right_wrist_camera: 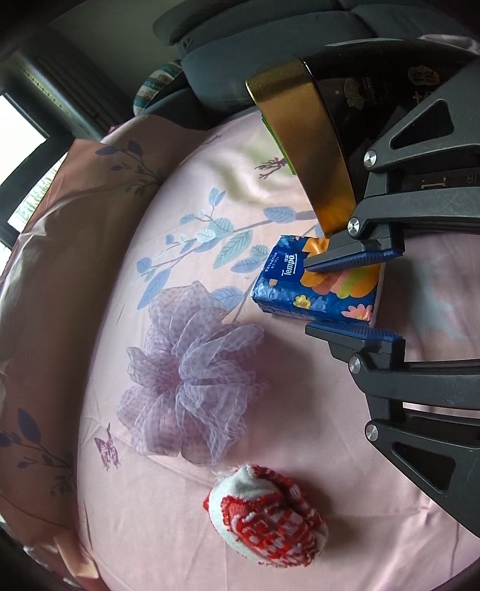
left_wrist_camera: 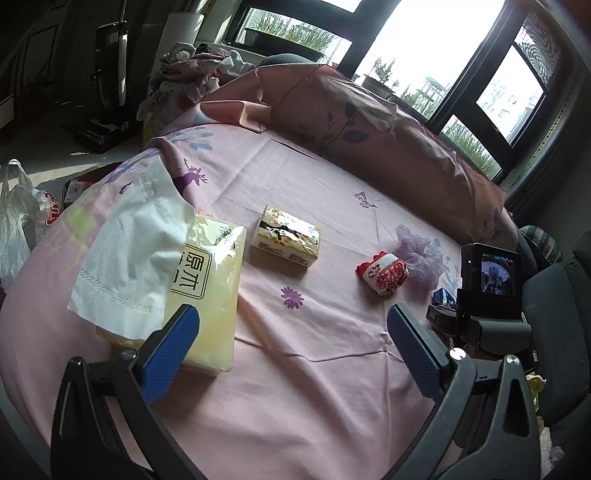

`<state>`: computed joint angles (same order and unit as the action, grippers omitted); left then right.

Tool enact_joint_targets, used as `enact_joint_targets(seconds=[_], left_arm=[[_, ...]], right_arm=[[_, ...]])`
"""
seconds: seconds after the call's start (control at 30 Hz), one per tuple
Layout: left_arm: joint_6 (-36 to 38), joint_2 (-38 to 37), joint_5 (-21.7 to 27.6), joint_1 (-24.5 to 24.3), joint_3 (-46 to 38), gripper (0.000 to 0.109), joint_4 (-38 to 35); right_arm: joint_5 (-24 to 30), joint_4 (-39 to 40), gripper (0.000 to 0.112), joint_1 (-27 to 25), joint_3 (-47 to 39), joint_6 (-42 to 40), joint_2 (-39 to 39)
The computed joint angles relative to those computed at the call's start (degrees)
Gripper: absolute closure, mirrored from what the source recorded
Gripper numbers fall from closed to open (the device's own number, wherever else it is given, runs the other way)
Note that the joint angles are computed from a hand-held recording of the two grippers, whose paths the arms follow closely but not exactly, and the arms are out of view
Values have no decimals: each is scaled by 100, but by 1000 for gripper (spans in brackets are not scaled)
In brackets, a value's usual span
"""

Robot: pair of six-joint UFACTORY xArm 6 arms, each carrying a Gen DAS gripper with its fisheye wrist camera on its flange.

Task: Organize soft objects
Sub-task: 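Close the right gripper on the blue Tempo tissue pack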

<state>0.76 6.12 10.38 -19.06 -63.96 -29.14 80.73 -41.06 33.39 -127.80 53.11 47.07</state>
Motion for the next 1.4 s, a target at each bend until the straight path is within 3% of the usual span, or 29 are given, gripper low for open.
enact_joint_targets(seconds=[0.13,0.2,0.23,0.3,0.37,0.43,0.53,0.6,0.67,0.77,0.87,1.0,1.07,1.2,1.4], left_arm=[[144,8,50,6,-28,8,-202],[163,8,85,14,-38,7,-255],[179,12,117,19,-48,7,-283],[265,25,180,19,-74,7,-382],[248,31,229,16,-85,7,-353],[196,33,264,7,-80,7,-272],[275,64,346,2,-119,7,-302],[285,86,417,-1,-151,7,-293],[329,116,498,-13,-201,7,-332],[485,171,645,-41,-286,7,-381],[323,207,689,-70,-315,7,-82],[-92,223,702,-119,-302,7,557],[-99,235,746,-148,-316,7,633],[18,269,982,-182,-396,7,627],[-14,275,1149,-169,-405,7,772]], right_arm=[[-1899,872,90,-161,2092,239,-1422],[-2639,1402,99,-154,2738,-11,-1852],[-3024,1777,112,-145,3019,-207,-2024],[-3725,2645,112,-88,3440,-779,-2219],[-3664,2553,112,69,3324,-830,-2167],[-3428,1741,112,211,3129,-289,-2144],[-3111,1584,96,126,2690,-374,-1971],[-2887,1636,46,-40,2346,-474,-1754],[-2874,1729,35,-173,2150,-611,-1553],[-2472,2142,35,-320,1788,-1085,-1223],[-2559,2238,37,-435,1951,-840,-1182],[-3434,2214,54,-505,2921,-11,-1666],[-3426,2278,54,-416,3008,-46,-1747],[-3846,3161,54,-235,3361,-743,-1972],[-4311,4043,53,-64,4169,-814,-2466]])
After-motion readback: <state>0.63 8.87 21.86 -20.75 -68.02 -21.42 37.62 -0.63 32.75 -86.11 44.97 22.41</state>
